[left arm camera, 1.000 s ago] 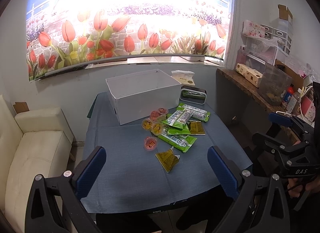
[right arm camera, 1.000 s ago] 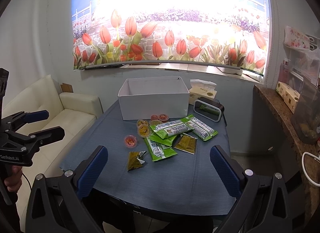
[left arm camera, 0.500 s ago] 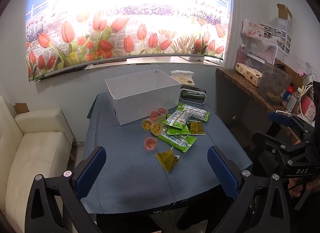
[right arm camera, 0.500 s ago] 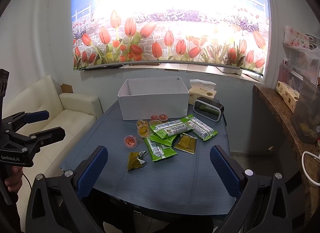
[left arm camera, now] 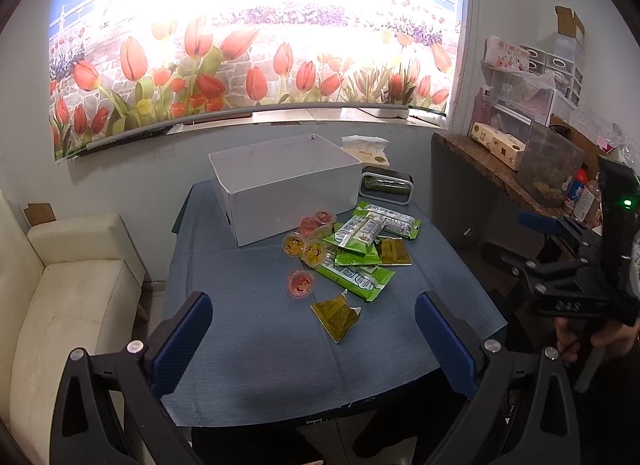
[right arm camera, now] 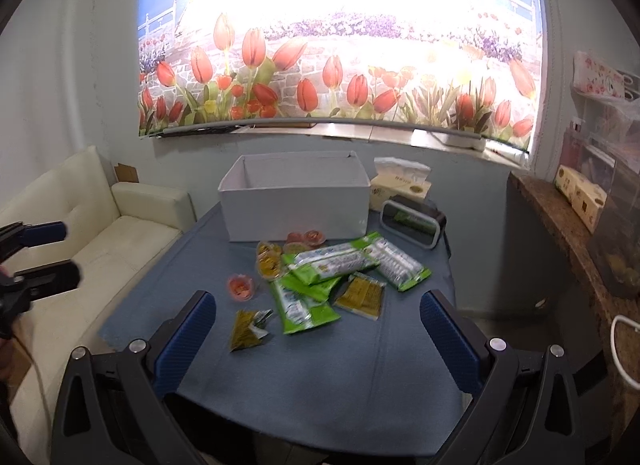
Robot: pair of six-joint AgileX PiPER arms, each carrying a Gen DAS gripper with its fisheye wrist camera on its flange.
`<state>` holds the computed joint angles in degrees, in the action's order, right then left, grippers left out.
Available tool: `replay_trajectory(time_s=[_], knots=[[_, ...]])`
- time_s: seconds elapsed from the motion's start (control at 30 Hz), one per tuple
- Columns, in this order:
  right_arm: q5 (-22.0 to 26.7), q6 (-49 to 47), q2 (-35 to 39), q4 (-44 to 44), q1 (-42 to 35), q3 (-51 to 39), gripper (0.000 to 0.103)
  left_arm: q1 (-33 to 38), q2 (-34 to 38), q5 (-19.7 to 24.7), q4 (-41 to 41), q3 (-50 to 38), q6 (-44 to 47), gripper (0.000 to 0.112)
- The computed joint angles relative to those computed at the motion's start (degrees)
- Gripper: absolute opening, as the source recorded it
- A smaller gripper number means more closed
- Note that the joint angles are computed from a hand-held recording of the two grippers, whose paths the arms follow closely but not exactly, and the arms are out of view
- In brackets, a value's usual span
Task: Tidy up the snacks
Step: 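Lower the right gripper onto a green snack bar packet and grasp it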
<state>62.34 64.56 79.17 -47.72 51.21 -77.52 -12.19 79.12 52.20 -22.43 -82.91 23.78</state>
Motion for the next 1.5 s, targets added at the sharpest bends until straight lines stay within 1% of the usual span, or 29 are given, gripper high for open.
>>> replay_trajectory(time_s=[0.07,0.1,0.17,0.2,0.27,0.37,0.43,0.47,0.57,0.6,0.73,0.77,0.83,0.9,0.97,1.03,1.13,1.17,1.2,1.23,1.27,1.3,1.33,1.37,1.5], knots=[[-5.3,-6.3,0.2,3.4,-5.2,1.6,0.103,0.2,0.4,0.1,-0.3,0.0,0.3,0.103],[-6.8,-10.4,1.2,5.4,-7.8,1.6,0.103,0.2,0.6,0.0,-0.2,0.0,0.4,0.103],[-8.0,-17.5,4.7,7.1,-12.4,1.0,0.103,0.4,0.9,-0.3,-0.3,0.3,0.7,0.103],[-9.9,-21.9,6.2,8.9,-15.3,1.1,0.103,0.5,1.0,-0.5,-0.4,0.5,0.8,0.103],[-14.8,-32.2,9.4,16.6,-22.9,0.3,0.103,0.8,1.6,-0.6,-0.9,0.7,1.1,0.103],[-18.9,-41.4,16.2,23.7,-32.0,-3.3,0.103,0.6,2.9,-1.0,0.0,0.5,0.2,0.103],[-19.6,-44.9,22.0,25.3,-36.3,-7.8,0.103,0.4,3.7,-1.4,0.7,0.4,-0.8,0.103],[-19.9,-48.7,24.9,27.8,-38.3,-10.2,0.103,0.5,4.1,-1.4,0.8,0.2,-0.9,0.103],[-17.7,-58.2,32.8,32.3,-41.9,-18.4,0.103,0.0,5.2,-2.1,2.5,0.0,-2.5,0.103],[-16.9,-61.6,35.0,35.1,-43.1,-21.1,0.103,-0.1,5.5,-2.1,2.8,-0.1,-2.7,0.103],[-13.4,-71.6,41.0,45.5,-46.4,-29.2,0.103,-0.8,7.5,-2.2,5.7,-1.2,-4.8,0.103],[-12.3,-73.5,42.4,46.8,-46.8,-30.9,0.103,-1.1,8.1,-2.1,6.4,-1.7,-5.5,0.103],[-10.3,-74.3,44.8,45.1,-46.5,-33.6,0.103,-1.3,9.2,-2.2,6.9,-2.3,-6.0,0.103],[-10.1,-75.3,45.9,44.9,-46.7,-34.4,0.103,-1.5,9.9,-2.1,7.0,-2.8,-6.1,0.103],[-9.6,-76.9,46.7,46.3,-47.3,-35.1,0.103,-1.8,10.8,-1.9,7.6,-3.3,-6.4,0.103],[-10.5,-78.3,46.5,48.3,-48.0,-34.6,0.103,-2.0,11.6,-1.6,8.1,-4.0,-6.8,0.103],[-9.6,-79.6,47.8,51.7,-49.4,-36.4,0.103,-2.3,12.7,-1.1,7.9,-4.8,-7.1,0.103],[-8.7,-80.5,48.4,54.2,-50.4,-37.4,0.100,-2.2,12.7,-0.9,7.5,-4.8,-6.8,0.103],[-8.1,-81.7,48.9,57.1,-51.4,-37.9,0.095,-2.3,12.7,-0.8,7.1,-4.6,-6.6,0.103],[-9.7,-82.6,47.9,57.7,-51.8,-36.2,0.091,-2.3,12.7,-0.7,7.1,-4.5,-6.5,0.103],[-11.0,-83.8,46.7,58.7,-52.1,-34.4,0.081,-2.4,12.6,-0.7,7.1,-4.4,-6.5,0.103],[-11.8,-84.4,45.6,58.9,-52.2,-32.8,0.077,-2.5,12.5,-0.7,7.2,-4.1,-6.5,0.103],[-11.7,-84.0,44.9,58.3,-51.9,-32.0,0.077,-2.5,12.7,-0.6,7.2,-4.4,-6.5,0.103],[-12.0,-84.0,44.4,58.6,-51.7,-31.0,0.073,-2.5,12.7,-0.6,7.3,-4.4,-6.6,0.103],[-14.2,-82.5,39.5,56.4,-50.5,-24.2,0.071,-2.4,12.0,-0.7,6.4,-3.9,-6.0,0.103]])
